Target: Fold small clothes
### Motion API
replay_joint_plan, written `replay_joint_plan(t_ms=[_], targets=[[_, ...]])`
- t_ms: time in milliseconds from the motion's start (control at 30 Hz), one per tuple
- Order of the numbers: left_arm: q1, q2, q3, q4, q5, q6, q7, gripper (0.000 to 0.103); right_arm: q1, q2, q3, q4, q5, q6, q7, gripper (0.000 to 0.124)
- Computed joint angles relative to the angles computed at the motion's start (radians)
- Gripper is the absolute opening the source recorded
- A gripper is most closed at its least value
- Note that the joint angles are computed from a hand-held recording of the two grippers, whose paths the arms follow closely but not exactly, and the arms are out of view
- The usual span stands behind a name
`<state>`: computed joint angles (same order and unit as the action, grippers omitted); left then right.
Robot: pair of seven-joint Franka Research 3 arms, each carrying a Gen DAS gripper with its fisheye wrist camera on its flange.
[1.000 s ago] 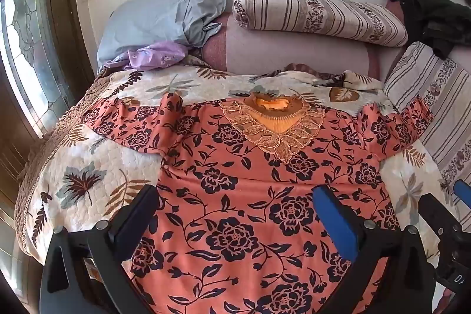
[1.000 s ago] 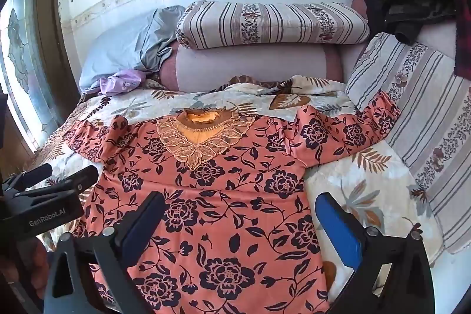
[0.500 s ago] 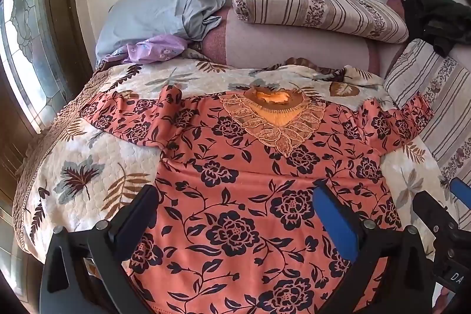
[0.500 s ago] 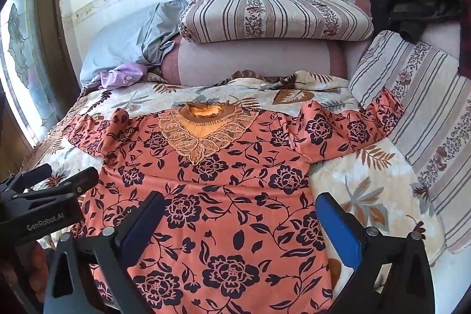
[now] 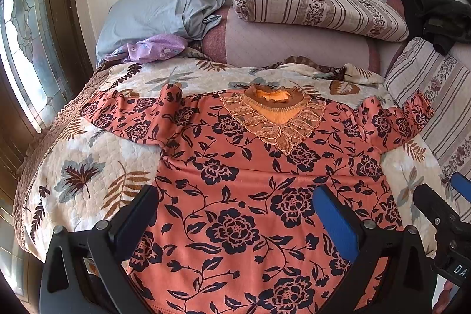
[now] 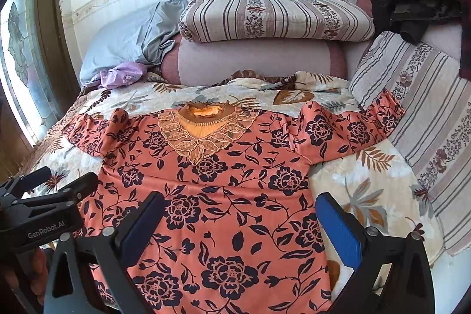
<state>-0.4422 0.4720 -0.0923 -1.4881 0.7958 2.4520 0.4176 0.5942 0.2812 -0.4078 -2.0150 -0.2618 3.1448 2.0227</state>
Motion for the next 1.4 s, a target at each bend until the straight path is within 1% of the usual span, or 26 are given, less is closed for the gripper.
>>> replay_joint_plan(t_ms=[333,533,833,900,967,1200,1267,1400], targets=[[0.0,0.005,0.0,0.009,-0.006,-0.002,0.004,0.103,0.021,0.006,-0.02,0.003,0.001,0.006,-0.002,0.103],[0.001,0.002,0.002,0.003,-0.005,0.002,-0.001,0.103,0.014,0.008,-0.01,0.011,0.009,0.0,-0.014,0.103],[0.002,0.001,0.001,0.001,-0.003,0.006,-0.003,0.103,0.022,0.011,-0.021,0.017,-0.008,-0.006,0.0,0.103],[0.002,0.001,0.001,0.0,-0.004,0.006,-0.003,0.103,0.015,0.009,-0.012,0.016,-0.007,-0.006,-0.003,0.103],[0.002,0.0,0.001,0.0,-0.002,0.007,-0.002,0.103,0.022,0.009,-0.021,0.017,-0.015,-0.005,0.004,0.103],[0.002,-0.005,0.003,-0.006,0.005,0.01,-0.011,0.103,0.016,0.008,-0.016,0.02,-0.023,-0.006,0.008,0.103],[0.002,-0.005,0.002,-0.007,0.005,0.01,-0.011,0.103,0.023,0.008,-0.024,0.02,-0.03,-0.006,0.016,0.103],[0.002,-0.006,0.001,-0.009,0.007,0.012,-0.012,0.103,0.013,0.007,-0.013,0.022,-0.034,-0.011,0.014,0.103]])
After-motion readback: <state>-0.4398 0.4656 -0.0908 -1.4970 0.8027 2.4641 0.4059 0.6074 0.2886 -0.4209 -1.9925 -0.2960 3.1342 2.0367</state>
